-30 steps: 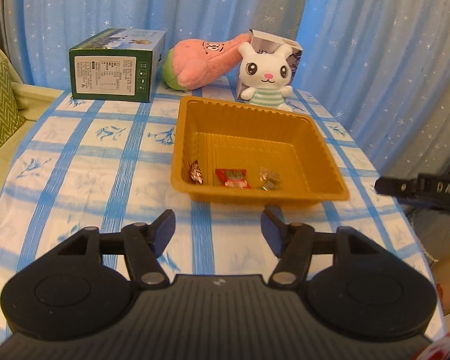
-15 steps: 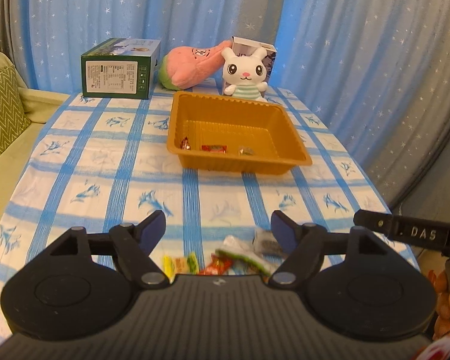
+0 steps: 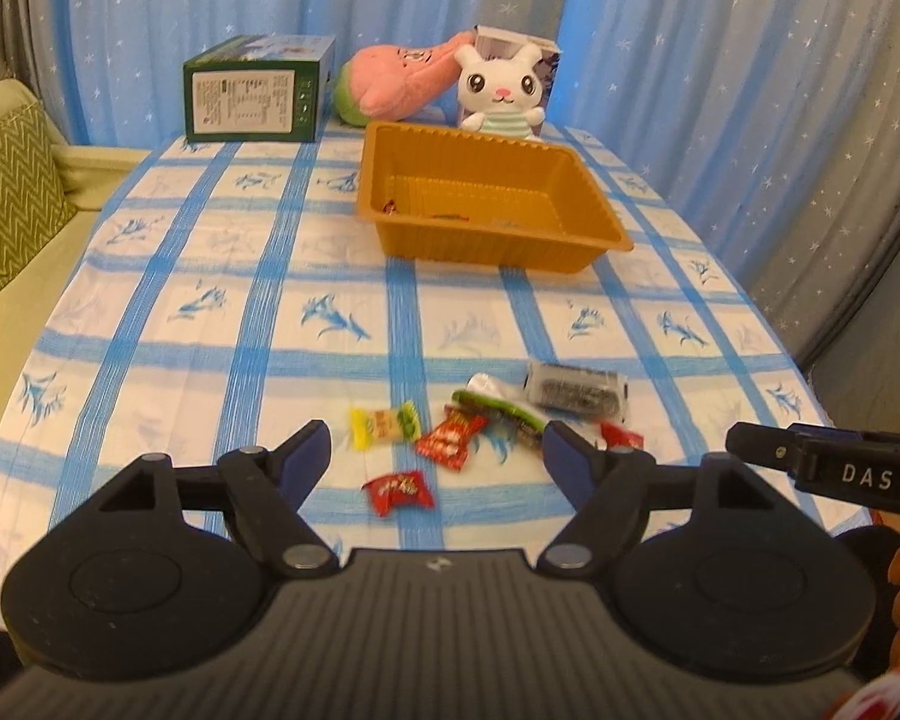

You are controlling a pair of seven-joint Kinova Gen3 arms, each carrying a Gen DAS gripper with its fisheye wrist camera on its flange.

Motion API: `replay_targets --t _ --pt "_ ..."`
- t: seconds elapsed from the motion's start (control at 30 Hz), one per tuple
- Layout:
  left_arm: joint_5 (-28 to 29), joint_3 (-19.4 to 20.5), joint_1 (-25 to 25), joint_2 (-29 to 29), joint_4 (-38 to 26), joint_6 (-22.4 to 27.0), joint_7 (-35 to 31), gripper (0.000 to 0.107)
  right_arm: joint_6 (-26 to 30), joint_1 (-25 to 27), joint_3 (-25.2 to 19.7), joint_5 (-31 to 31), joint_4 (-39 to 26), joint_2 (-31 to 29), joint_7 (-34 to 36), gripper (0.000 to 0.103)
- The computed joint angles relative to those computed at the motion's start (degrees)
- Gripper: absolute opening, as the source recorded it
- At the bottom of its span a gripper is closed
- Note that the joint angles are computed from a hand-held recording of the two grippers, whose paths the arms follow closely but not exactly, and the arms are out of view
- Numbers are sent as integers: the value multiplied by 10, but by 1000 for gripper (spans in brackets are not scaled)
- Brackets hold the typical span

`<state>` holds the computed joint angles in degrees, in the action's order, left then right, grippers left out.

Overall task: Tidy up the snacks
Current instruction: 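Move both tools back toward the remaining snacks on the tablecloth, then grasp a red candy packet with the left tool while the right tool grasps the red square packet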

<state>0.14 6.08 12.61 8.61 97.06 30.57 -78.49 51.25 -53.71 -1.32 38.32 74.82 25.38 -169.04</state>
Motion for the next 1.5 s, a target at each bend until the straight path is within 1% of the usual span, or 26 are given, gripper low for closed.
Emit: replay_targets --t 0.37,0.6,0.73,0.8,0.87,1.0,1.1,1.17,1.33,1.4,1.5 --pt "-2 -4 -4 7 10 13 3 78 -14 4 -2 -13 21 1 -5 59" --pt "-13 -6 -1 20 11 15 5 78 -37 9 -1 -17 44 4 -16 59" --pt "-8 -6 -4 31 10 18 2 77 -49 11 2 -21 49 8 -24 59" --pt "-7 -8 -4 38 9 19 4 76 -52 11 4 -21 50 10 -25 59" --pt "-8 -10 -4 46 6 21 8 70 -57 12 7 -21 51 12 -27 59" --pt "-9 -12 -4 63 0 19 12 64 -64 15 10 -23 50 17 -28 59" --pt "6 -3 -17 76 -3 10 -14 59 -68 21 10 -32 46 24 -21 59" --pt "4 -1 -19 88 -9 7 -35 57 -70 24 11 -38 42 28 -14 59" --pt "-5 8 -24 117 -27 10 -113 55 -73 32 15 -55 31 39 3 59" --pt "4 17 -35 129 -33 11 -153 54 -74 33 18 -60 29 43 6 59" --pt "21 28 -50 135 -28 -6 -207 53 -76 36 22 -68 24 49 10 59"
